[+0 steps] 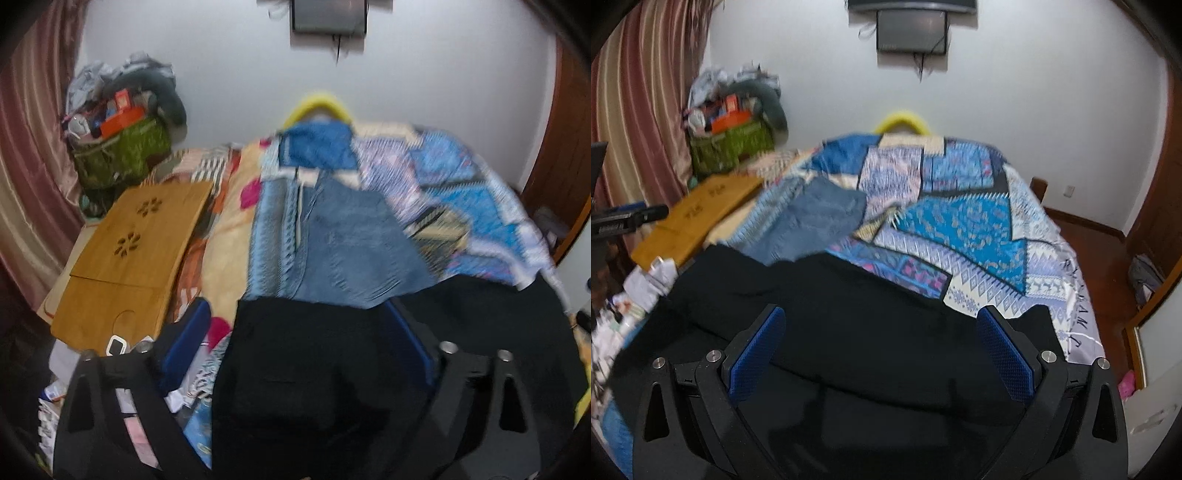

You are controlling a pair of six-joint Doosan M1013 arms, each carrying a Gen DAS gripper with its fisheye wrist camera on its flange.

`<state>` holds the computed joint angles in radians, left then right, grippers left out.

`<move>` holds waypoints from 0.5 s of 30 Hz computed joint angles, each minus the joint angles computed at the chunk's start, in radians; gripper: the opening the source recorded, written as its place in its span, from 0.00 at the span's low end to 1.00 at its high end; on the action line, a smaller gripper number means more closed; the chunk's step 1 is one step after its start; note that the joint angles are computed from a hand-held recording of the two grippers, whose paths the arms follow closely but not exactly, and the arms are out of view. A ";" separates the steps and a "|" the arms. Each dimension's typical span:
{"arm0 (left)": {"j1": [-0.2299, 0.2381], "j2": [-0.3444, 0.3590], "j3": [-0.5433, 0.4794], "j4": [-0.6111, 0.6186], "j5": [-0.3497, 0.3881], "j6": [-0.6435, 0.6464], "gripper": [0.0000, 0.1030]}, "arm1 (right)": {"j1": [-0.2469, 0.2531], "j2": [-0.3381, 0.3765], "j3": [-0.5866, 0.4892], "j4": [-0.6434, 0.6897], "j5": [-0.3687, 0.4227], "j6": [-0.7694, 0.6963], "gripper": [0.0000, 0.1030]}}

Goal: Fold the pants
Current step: 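Grasp the black trousers waistband with the left tool while the right tool grasps it too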

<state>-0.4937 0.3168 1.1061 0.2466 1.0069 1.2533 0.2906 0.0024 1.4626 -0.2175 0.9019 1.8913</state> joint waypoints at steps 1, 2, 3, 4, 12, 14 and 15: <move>0.014 0.023 -0.018 -0.032 0.026 0.035 0.86 | -0.014 0.011 -0.005 0.024 0.013 -0.025 1.00; 0.023 0.041 -0.032 -0.049 0.047 0.048 0.84 | -0.026 0.020 -0.010 0.050 0.021 -0.048 1.00; 0.030 0.057 -0.043 -0.057 0.063 0.053 0.83 | -0.040 0.033 -0.019 0.074 0.025 -0.072 1.00; 0.040 0.077 -0.056 -0.075 0.086 0.066 0.81 | -0.053 0.042 -0.024 0.102 0.034 -0.096 1.00; 0.094 0.199 -0.150 -0.188 0.260 0.095 0.71 | -0.112 0.130 -0.090 0.224 0.090 -0.248 0.98; 0.102 0.223 -0.172 -0.209 0.286 0.107 0.70 | -0.122 0.148 -0.107 0.258 0.110 -0.274 0.98; 0.104 0.236 -0.186 -0.217 0.301 0.109 0.70 | -0.126 0.158 -0.116 0.274 0.118 -0.286 0.98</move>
